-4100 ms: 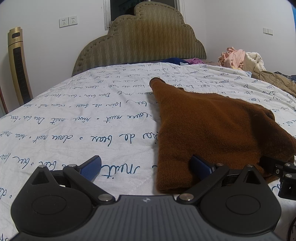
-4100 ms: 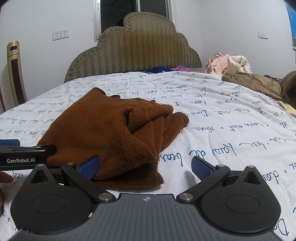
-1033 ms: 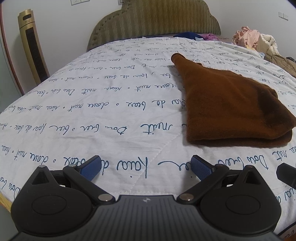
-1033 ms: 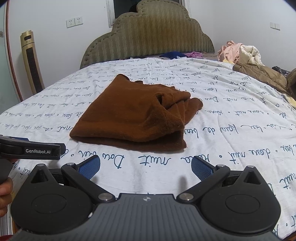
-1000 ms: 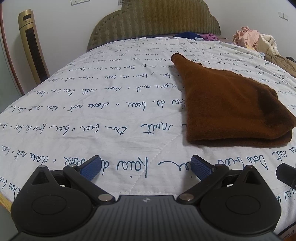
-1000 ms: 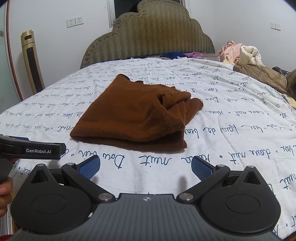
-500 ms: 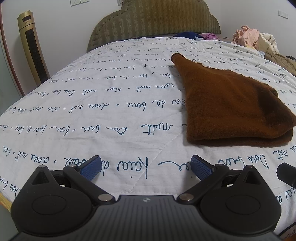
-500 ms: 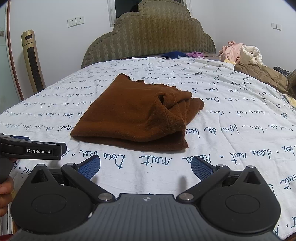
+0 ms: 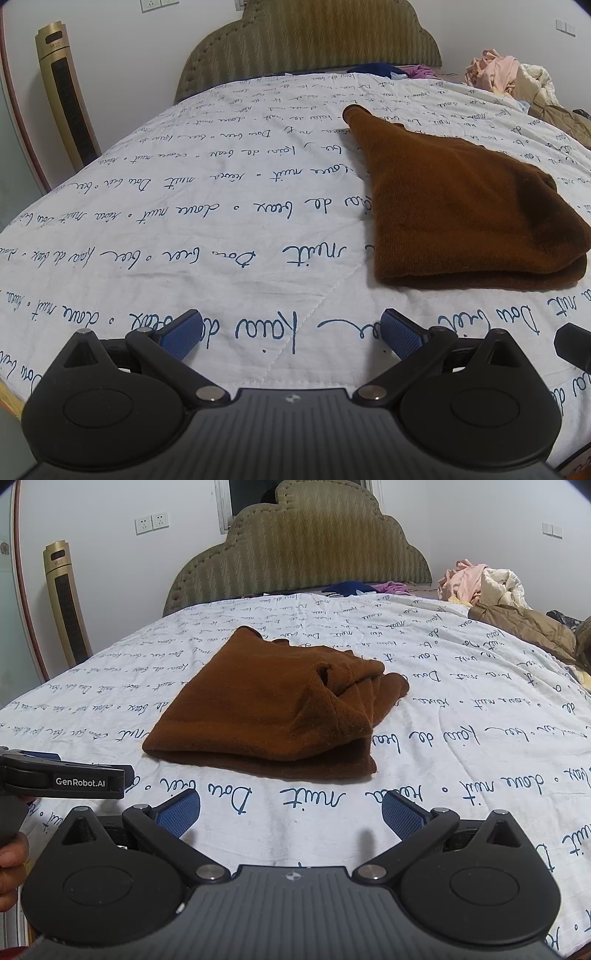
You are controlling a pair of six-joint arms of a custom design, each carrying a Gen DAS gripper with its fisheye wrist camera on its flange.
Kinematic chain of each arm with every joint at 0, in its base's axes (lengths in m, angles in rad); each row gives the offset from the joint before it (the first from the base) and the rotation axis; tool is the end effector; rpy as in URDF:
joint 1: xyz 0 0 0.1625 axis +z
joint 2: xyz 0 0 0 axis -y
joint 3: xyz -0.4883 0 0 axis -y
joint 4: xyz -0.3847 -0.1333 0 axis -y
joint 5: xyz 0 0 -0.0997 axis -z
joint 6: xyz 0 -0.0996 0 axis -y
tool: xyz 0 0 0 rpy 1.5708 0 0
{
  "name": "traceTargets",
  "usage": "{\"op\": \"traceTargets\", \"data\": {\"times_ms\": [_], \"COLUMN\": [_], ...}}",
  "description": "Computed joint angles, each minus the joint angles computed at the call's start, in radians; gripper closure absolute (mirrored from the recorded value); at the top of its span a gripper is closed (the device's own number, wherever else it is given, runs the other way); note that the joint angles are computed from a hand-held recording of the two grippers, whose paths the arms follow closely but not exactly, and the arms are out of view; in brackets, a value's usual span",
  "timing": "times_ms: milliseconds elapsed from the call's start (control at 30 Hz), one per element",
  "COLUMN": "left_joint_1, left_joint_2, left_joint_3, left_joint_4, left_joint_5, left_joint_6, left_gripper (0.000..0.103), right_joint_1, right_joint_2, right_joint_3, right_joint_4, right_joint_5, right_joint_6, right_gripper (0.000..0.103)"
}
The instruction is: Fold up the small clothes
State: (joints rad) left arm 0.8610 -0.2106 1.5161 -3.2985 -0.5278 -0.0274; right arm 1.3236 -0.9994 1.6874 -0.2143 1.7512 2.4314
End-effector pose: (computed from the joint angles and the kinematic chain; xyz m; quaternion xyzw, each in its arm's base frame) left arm -0.2832 -0.6662 -0.1116 0.1853 0.8339 -0.3450 0.3889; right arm -0.0356 -0.6129 0.1955 0.1493 -0.8379 0.4256 0.3074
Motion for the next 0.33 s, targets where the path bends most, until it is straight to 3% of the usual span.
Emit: {"op": "traceTargets", "data": {"times_ms": [167, 333], "left_joint_1": [-0.002, -0.016], "left_joint_2": [0.002, 0.010], "left_joint_3": [0.001, 0.009], "left_joint_4": [-0.016, -0.155], "left_joint_5": [0.006, 0.026], "left_joint_6": [0.008, 0.096], "left_gripper": [0.000, 0.000], "right_joint_1": [-0.005, -0.009], "right_joint_2": [-0.002, -0.007], "right_joint_3": [-0.002, -0.005], "right_joint_4": [0.010, 0.026], "right_joint_5": [-0.011, -0.026], "right_joint_6": [0.009, 0.012], "right_gripper": [0.000, 0.000]}}
